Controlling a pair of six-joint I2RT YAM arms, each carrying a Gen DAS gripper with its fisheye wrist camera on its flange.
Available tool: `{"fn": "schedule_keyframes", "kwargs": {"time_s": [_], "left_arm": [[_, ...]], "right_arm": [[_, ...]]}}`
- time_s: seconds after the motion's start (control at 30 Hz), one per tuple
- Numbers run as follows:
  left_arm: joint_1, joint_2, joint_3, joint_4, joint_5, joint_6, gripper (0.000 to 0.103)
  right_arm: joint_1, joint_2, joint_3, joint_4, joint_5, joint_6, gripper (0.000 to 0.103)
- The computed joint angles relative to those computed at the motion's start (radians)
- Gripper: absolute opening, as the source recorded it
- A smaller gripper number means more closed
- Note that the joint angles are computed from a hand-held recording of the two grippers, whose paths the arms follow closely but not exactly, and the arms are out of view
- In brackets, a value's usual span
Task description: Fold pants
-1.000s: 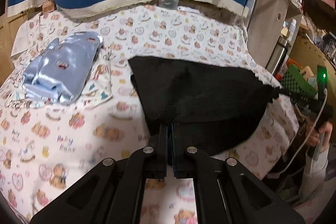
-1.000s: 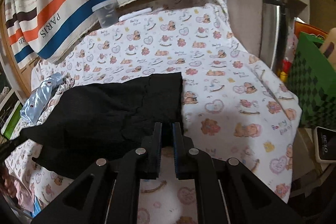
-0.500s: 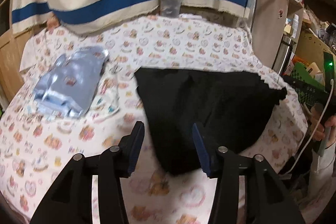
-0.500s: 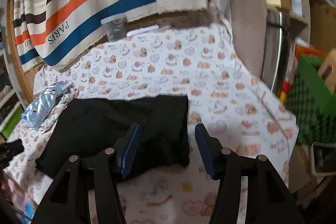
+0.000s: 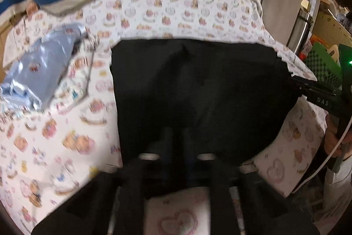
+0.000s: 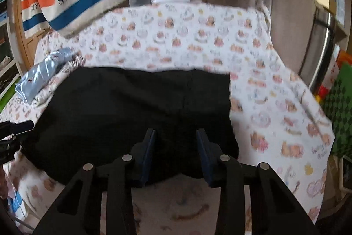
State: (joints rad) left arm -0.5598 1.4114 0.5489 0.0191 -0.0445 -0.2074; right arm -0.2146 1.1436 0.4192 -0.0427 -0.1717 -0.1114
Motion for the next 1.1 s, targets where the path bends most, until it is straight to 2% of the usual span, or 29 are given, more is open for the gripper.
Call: {"fn": "schedule_keyframes", "kwargs": {"time_s": [0.1, 0.17, 0.33, 0.37, 0.43, 0.47, 0.5, 0.57, 0.6, 0.63, 0.73, 0.83, 0.9, 1.0, 1.1], "left_arm": [[-0.014, -0.024, -0.061, 0.034, -0.01, 0.0, 0.0], [-0.041, -0.064, -0.088, 0.017, -0.046, -0.003, 0.0], [-0.051, -0.138, -0.103, -0.052, -0.062, -0.026, 0.0], [-0.053, -0.148, -0.096, -0.066, -0.066, -0.022, 0.0], [-0.062, -0.176, -0.08, -0.088, -0.073, -0.009, 0.0], [-0.067, -0.186, -0.067, -0.096, -0.08, 0.0, 0.0], [-0.068, -0.187, -0.052, -0.096, -0.089, 0.01, 0.002], [-0.059, -0.162, -0.008, -0.09, -0.099, 0.019, 0.013], [-0.048, -0.14, 0.013, -0.071, -0.095, 0.025, 0.02], [-0.039, -0.109, 0.039, -0.056, -0.097, 0.024, 0.024], [0.004, -0.004, 0.116, -0.027, -0.058, 0.022, 0.024], [0.033, 0.098, 0.179, -0.032, -0.018, -0.002, 0.024], [0.041, 0.147, 0.196, -0.035, 0.001, -0.014, 0.024], [0.037, 0.172, 0.182, -0.028, 0.004, -0.012, 0.022], [0.025, 0.139, 0.139, -0.004, -0.021, -0.012, 0.019]], "right_arm": [[-0.022, -0.039, -0.027, -0.028, -0.006, -0.037, 0.039], [-0.026, -0.053, -0.038, -0.04, -0.002, -0.055, 0.039], [-0.033, -0.092, -0.016, -0.092, -0.022, -0.056, 0.039], [-0.039, -0.102, -0.007, -0.101, -0.038, -0.053, 0.041], [-0.055, -0.138, 0.014, -0.105, -0.071, -0.042, 0.051], [-0.055, -0.153, 0.023, -0.091, -0.066, -0.033, 0.062], [-0.048, -0.161, 0.032, -0.073, -0.047, -0.025, 0.063], [-0.023, -0.146, 0.063, -0.029, 0.022, -0.016, 0.063], [-0.015, -0.112, 0.095, -0.008, 0.05, -0.013, 0.063], [-0.013, -0.079, 0.123, -0.007, 0.057, -0.01, 0.063], [-0.028, 0.109, 0.269, -0.04, 0.053, 0.014, 0.063], [-0.051, 0.318, 0.429, -0.129, -0.006, -0.017, 0.063], [-0.052, 0.436, 0.521, -0.188, -0.031, -0.05, 0.052], [-0.038, 0.565, 0.609, -0.225, -0.004, -0.077, 0.045], [-0.022, 0.634, 0.64, -0.225, 0.026, -0.079, 0.04]]}}
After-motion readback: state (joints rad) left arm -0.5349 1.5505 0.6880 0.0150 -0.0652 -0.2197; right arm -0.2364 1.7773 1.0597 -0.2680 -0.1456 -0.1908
